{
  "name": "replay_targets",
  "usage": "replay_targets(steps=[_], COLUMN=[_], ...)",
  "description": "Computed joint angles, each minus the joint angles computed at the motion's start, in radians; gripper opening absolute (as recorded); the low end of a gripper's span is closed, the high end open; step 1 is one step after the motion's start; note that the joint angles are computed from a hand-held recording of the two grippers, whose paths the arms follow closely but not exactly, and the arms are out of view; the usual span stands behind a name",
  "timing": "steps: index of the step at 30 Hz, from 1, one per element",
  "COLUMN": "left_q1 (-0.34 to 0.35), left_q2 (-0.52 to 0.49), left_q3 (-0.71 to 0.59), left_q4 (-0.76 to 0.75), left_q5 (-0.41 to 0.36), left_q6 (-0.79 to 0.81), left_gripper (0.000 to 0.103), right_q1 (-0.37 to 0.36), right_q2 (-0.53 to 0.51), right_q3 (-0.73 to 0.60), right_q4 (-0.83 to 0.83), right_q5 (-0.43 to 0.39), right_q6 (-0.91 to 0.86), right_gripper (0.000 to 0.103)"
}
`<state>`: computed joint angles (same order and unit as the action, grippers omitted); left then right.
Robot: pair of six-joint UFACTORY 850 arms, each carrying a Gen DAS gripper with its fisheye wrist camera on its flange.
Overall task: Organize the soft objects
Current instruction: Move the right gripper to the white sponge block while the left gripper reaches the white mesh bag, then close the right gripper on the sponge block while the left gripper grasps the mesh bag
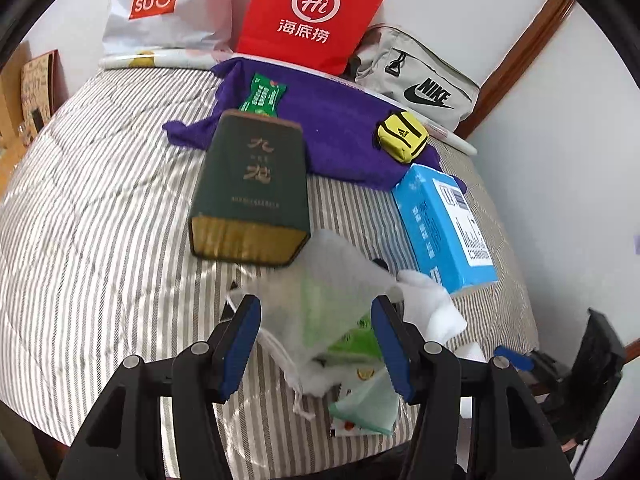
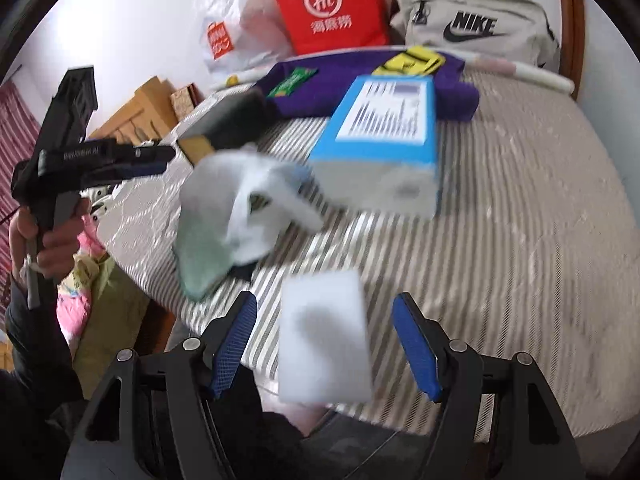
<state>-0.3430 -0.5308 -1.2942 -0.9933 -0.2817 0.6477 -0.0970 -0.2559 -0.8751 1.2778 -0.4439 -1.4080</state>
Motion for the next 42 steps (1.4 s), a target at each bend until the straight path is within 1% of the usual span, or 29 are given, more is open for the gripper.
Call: replay_targets(steps=[2,4,6,8,10,11,13,14,15,16,17,18,19,21,23,25,26,28,30,31,32,33,34,35,36,38,40,42], left_q1=[0.000,-0.001,-0.003,-0.002,-0.001,-0.001,-0.004,-0.006,-0.006,-0.008,-0.012,-0.017,-0.022,-0.024,-0.027,-0.035,-0.038,-0.036,-0.031,-0.029,-0.026,-0.025,-0.024,-0.020,-0.020,-0.021,-0.016,-0.004], left_q2=[0.004,0.002,-0.008,-0.022,-0.037,-0.047,-0.060,-0.065,-0.070,-0.078,-0.088,-0.094,-0.103,-0.120,-0.144,-0.162,-0.167,-0.168,-0.167,-0.165,-0.161,-0.160,-0.158,-0.153,-0.149,-0.132,-0.117,-0.098], left_q3=[0.013,0.016,0.013,0.004,-0.007,-0.015,-0.030,-0.035,-0.043,-0.054,-0.068,-0.076,-0.087,-0.107,-0.135,-0.151,-0.151,-0.145,-0.143,-0.138,-0.131,-0.128,-0.125,-0.116,-0.112,-0.092,-0.072,-0.045], left_q4=[-0.042,-0.024,0.023,0.005,-0.028,-0.041,-0.005,0.000,0.006,0.025,0.056,0.080,0.110,0.138,0.199,0.273,0.268,0.183,0.136,0.100,0.057,0.039,0.025,-0.030,-0.051,-0.062,-0.097,-0.144], left_q5=[0.005,0.014,0.017,0.008,0.001,-0.004,0.000,0.001,-0.006,-0.017,-0.022,-0.014,-0.006,-0.016,-0.030,-0.019,-0.008,0.007,0.013,0.015,0.019,0.021,0.020,0.015,0.016,0.042,0.049,0.046], left_q6=[0.048,0.040,0.002,0.033,0.085,0.116,0.100,0.106,0.115,0.112,0.106,0.097,0.086,0.077,0.027,-0.033,-0.022,0.061,0.086,0.116,0.159,0.181,0.200,0.252,0.269,0.281,0.318,0.350], left_gripper=[0.055,0.055,0.055,0.056,0.056,0.056,0.057,0.057,0.060,0.065,0.066,0.066,0.066,0.067,0.067,0.067,0.067,0.068,0.068,0.066,0.062,0.049,0.042,0.038,0.027,0.021,0.013,0.011], right_q1=[0.019,0.034,0.045,0.053,0.051,0.048,0.045,0.043,0.040,0.045,0.053,0.052,0.046,0.032,0.032,0.033,0.033,0.034,0.035,0.034,0.034,0.033,0.034,0.037,0.038,0.036,0.034,0.034], right_q2=[-0.008,-0.019,-0.021,-0.027,-0.031,-0.035,-0.042,-0.043,-0.045,-0.042,-0.037,-0.032,-0.031,-0.033,-0.031,-0.032,-0.036,-0.049,-0.063,-0.067,-0.074,-0.081,-0.088,-0.091,-0.094,-0.096,-0.094,-0.090], right_q3=[0.009,0.017,0.031,0.035,0.038,0.037,0.032,0.029,0.027,0.025,0.026,0.025,0.026,0.018,0.014,0.010,0.006,-0.009,-0.020,-0.021,-0.026,-0.030,-0.035,-0.035,-0.037,-0.038,-0.039,-0.036], right_q4=[-0.023,-0.009,0.092,0.173,0.281,0.309,0.322,0.317,0.309,0.317,0.355,0.377,0.375,0.364,0.396,0.432,0.433,0.436,0.421,0.415,0.403,0.385,0.365,0.359,0.354,0.356,0.364,0.398], right_q5=[0.035,0.074,0.115,0.151,0.144,0.127,0.109,0.097,0.081,0.093,0.121,0.122,0.104,0.075,0.089,0.107,0.107,0.109,0.121,0.121,0.120,0.120,0.124,0.134,0.140,0.135,0.135,0.148], right_q6=[0.014,-0.008,-0.104,-0.172,-0.282,-0.314,-0.331,-0.335,-0.336,-0.339,-0.367,-0.388,-0.388,-0.374,-0.403,-0.434,-0.434,-0.431,-0.407,-0.397,-0.379,-0.357,-0.335,-0.327,-0.322,-0.324,-0.332,-0.363], right_gripper=[0.071,0.071,0.071,0.071,0.068,0.064,0.060,0.055,0.051,0.051,0.051,0.051,0.051,0.051,0.051,0.051,0.051,0.051,0.051,0.051,0.051,0.051,0.051,0.051,0.051,0.051,0.051,0.051])
